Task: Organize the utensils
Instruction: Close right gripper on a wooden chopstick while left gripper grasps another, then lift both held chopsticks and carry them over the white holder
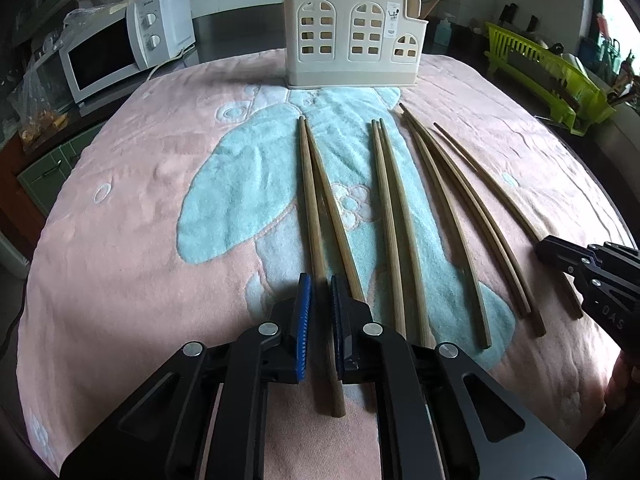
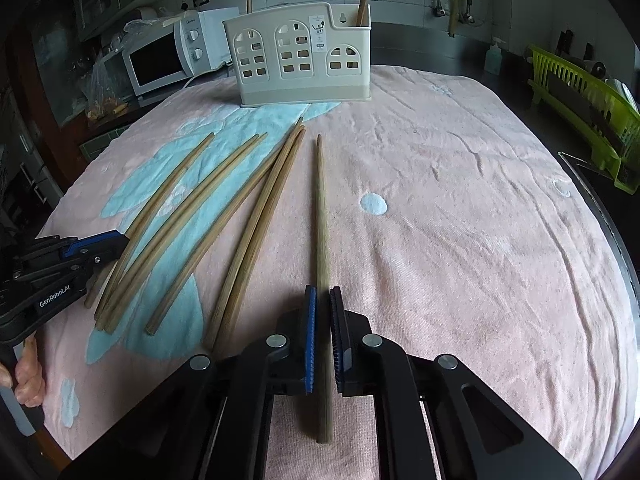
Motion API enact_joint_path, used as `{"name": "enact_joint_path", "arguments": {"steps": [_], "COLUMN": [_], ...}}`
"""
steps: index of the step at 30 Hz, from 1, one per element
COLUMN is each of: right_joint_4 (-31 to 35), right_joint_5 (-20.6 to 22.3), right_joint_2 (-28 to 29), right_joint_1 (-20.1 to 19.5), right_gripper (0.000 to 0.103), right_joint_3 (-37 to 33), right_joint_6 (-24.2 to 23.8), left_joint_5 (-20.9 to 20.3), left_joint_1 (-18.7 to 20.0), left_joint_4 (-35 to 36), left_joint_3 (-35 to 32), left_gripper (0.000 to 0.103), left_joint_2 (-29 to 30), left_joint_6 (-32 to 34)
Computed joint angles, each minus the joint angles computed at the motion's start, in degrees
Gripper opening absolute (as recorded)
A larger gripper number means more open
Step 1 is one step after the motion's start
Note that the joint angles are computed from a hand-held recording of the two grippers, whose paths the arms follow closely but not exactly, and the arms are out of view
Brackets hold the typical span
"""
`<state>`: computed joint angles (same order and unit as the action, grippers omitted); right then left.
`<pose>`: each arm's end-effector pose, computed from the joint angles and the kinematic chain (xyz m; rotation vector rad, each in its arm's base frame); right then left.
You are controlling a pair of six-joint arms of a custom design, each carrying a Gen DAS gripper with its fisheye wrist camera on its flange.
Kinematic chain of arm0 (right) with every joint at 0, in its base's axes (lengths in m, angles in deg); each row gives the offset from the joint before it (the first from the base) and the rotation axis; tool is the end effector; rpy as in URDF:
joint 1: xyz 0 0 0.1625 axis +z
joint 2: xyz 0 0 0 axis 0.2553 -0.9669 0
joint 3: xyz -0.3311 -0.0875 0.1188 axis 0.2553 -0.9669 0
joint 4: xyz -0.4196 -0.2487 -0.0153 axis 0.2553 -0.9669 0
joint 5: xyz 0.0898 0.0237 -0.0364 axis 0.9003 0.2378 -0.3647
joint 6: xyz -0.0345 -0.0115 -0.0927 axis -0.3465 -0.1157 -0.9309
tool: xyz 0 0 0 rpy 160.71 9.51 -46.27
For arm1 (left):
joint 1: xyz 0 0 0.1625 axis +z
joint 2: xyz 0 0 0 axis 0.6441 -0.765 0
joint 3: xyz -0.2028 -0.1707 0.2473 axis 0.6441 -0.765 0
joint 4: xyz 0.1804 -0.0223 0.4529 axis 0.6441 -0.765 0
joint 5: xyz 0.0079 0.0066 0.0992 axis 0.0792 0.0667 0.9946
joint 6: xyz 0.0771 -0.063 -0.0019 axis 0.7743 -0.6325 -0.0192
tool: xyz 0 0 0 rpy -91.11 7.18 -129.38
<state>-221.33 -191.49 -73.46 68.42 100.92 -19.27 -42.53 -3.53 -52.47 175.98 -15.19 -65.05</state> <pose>0.0478 -0.5398 0.2730 0.8609 -2.4524 0.5897 -0.3063 -0.4984 0.0109 0.1620 2.2295 -0.8415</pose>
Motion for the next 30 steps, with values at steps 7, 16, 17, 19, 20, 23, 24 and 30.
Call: {"name": "enact_joint_path", "arguments": {"steps": [7, 16, 17, 19, 20, 23, 24, 30], "right_joint_4": [0.04, -0.15, -0.07, 0.0, 0.0, 0.63, 0.69, 1.2], "right_joint_5": [2.5, 3.77, 3.56, 3.54, 3.45, 2.85, 2.63, 3.38], "right_joint_2": [-2.86, -4.73, -4.61, -4.57, -4.55, -4.51, -4.36, -4.37], "right_joint_1": [0.06, 1.31, 1.34, 1.26, 1.25, 1.34, 1.35, 1.09], "right_gripper": [0.007, 0.007, 0.007, 0.007, 0.007, 0.007, 0.007, 0.007], "right_joint_3": [1.04, 1.68, 1.62, 1.66, 1.69, 1.7, 1.67, 1.35], "right_joint_6": [-0.82, -1.98, -1.92, -1.6, -1.54, -1.84, -1.83, -0.95], "left_joint_5": [-2.66, -1.52, -0.97, -0.51, -0.38, 0.31, 0.49, 2.89], "left_joint_1": [0.4, -1.4, -1.67, -1.86, -1.91, -2.16, -2.25, -2.98], "left_joint_4": [-5.57, -12.44, -12.91, -13.22, -13.43, -14.48, -14.82, -17.2], "left_joint_3": [2.46, 5.21, 5.35, 5.45, 5.55, 5.93, 6.05, 6.51], "left_gripper": [0.006, 0.005, 0.005, 0.005, 0.005, 0.005, 0.005, 0.005], "left_joint_2": [-2.65, -5.39, -5.53, -5.7, -5.83, -6.21, -6.39, -7.09], "left_joint_6": [2.21, 4.88, 5.13, 5.33, 5.28, 5.46, 5.55, 7.02]}}
